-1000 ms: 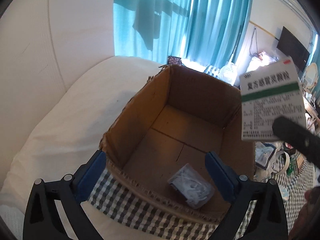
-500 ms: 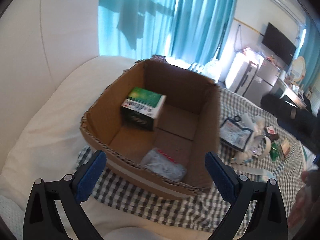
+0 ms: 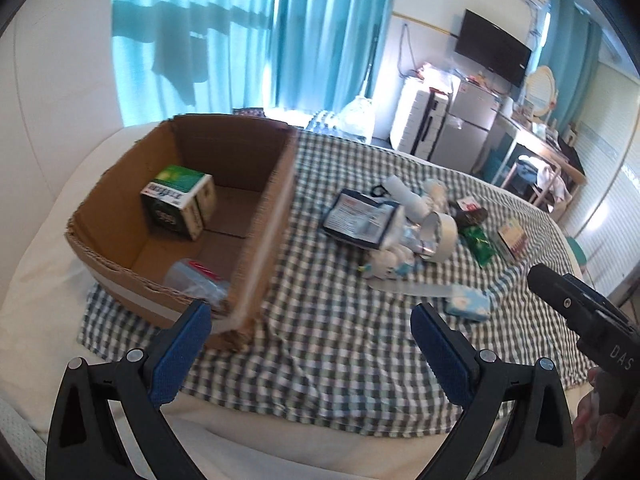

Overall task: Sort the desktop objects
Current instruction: 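Move right gripper to the blue floral tissue pack while left gripper approaches the white comb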

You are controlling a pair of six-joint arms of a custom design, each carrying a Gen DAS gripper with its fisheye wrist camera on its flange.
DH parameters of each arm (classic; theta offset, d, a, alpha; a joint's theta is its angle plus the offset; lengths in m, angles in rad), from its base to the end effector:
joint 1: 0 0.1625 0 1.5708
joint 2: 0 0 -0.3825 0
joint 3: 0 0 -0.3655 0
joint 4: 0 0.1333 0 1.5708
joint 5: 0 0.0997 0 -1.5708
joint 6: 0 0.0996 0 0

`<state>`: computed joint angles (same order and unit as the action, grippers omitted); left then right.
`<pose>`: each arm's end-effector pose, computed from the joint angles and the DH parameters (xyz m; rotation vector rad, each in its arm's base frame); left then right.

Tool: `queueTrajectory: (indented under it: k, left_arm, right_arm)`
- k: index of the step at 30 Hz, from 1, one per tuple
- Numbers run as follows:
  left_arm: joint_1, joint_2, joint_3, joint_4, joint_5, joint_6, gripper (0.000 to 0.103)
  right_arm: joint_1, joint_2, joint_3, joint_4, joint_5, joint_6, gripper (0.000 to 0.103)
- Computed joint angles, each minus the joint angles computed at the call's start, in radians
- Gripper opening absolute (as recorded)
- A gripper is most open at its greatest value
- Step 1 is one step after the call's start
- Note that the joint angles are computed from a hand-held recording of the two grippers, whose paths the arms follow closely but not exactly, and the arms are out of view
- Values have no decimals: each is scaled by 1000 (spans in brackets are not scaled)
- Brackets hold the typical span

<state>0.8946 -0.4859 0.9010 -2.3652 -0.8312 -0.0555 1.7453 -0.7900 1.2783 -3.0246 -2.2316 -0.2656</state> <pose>-0.3397 -0.7436 0.1623 0.5792 2.4076 -0.7851 0.1949 -0.6900 0.3000 0.0950 -2.2497 1.1257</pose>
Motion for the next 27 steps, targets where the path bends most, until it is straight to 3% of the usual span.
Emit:
queueTrajectory:
  k: [4,10,18,24,27]
  left_arm:
    - [-17,29,11,16,-9,-3,102]
    - [-15,81,-15,81,-22,-34,102]
    - [2,182,-127,161,12,-53,102]
    - [28,301,-308,228,5,-47,102]
    - [44,381,-443,298,8,-45,102]
  right_arm:
    - [-33,-62,90,-30,-19,-37,95]
    - [-106,-114,155,8,18,60,95]
    - [-160,-38,62,79,10,53,95]
    - [-208,34,-52,159,44,89,95]
    - [-217,91,-135,212,7,84,95]
